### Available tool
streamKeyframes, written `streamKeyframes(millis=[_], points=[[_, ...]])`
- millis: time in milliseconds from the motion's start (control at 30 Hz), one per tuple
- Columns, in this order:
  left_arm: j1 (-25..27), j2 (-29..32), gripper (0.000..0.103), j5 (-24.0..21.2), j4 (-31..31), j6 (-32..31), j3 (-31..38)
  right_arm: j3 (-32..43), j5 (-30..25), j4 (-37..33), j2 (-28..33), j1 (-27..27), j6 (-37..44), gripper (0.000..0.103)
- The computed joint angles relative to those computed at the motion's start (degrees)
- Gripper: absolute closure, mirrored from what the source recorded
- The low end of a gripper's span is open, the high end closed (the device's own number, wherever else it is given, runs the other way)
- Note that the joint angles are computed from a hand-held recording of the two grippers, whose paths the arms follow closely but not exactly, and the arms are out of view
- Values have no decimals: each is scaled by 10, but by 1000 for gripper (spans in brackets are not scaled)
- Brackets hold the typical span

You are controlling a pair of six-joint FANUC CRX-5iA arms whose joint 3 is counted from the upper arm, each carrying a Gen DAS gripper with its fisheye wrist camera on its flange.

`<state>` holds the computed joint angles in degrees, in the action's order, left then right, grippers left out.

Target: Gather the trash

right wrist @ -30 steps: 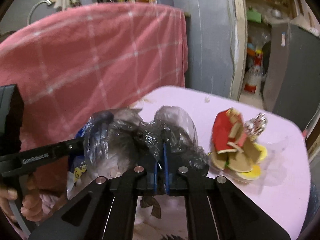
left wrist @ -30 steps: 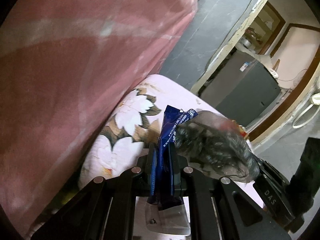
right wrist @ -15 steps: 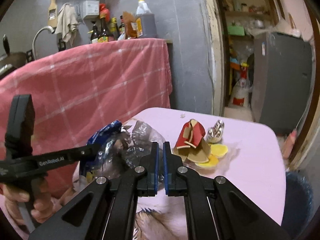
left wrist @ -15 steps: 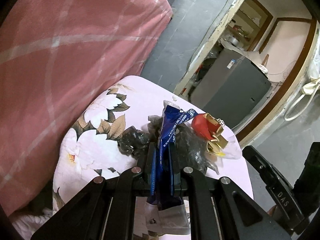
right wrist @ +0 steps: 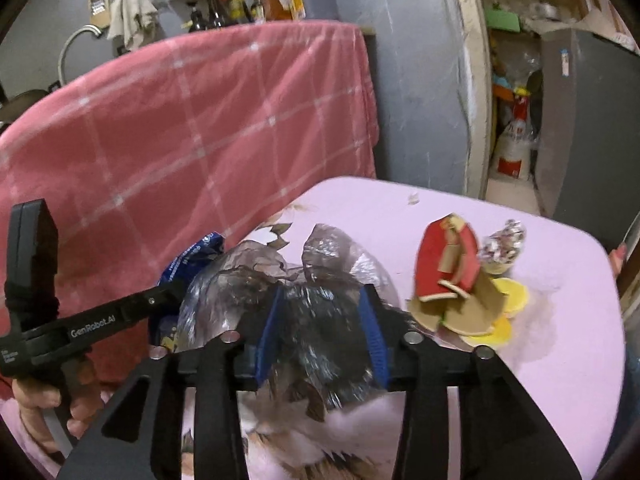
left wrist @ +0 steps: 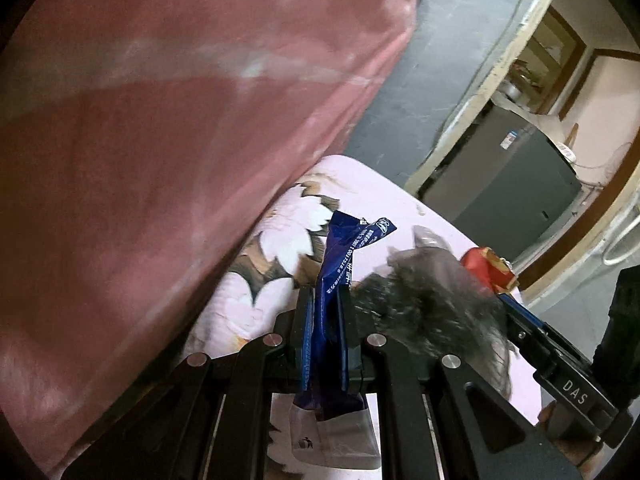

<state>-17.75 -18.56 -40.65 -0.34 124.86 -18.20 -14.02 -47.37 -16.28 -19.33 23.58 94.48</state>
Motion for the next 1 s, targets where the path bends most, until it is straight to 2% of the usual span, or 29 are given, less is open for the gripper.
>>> streamKeyframes(millis=[167, 467, 667, 767, 900, 1000], points=[[20, -2, 95, 20, 39, -40, -21, 25, -24, -4, 36, 6, -4, 53], [20, -5, 95, 31, 65, -65, -34, 8, -46, 37, 40, 36, -19, 53], [11, -8, 95, 22, 53, -54, -30, -3, -56, 46, 33, 43, -25, 74], [3, -9, 95, 18, 42, -41, -26, -11, -55, 53, 25, 50, -28, 89], [-14, -8, 95, 13, 24, -25, -15, -29, -40, 49, 2, 51, -29, 95], [-29, -6, 95, 18, 12, -12, -8, -45, -21, 45, -25, 46, -31, 96]])
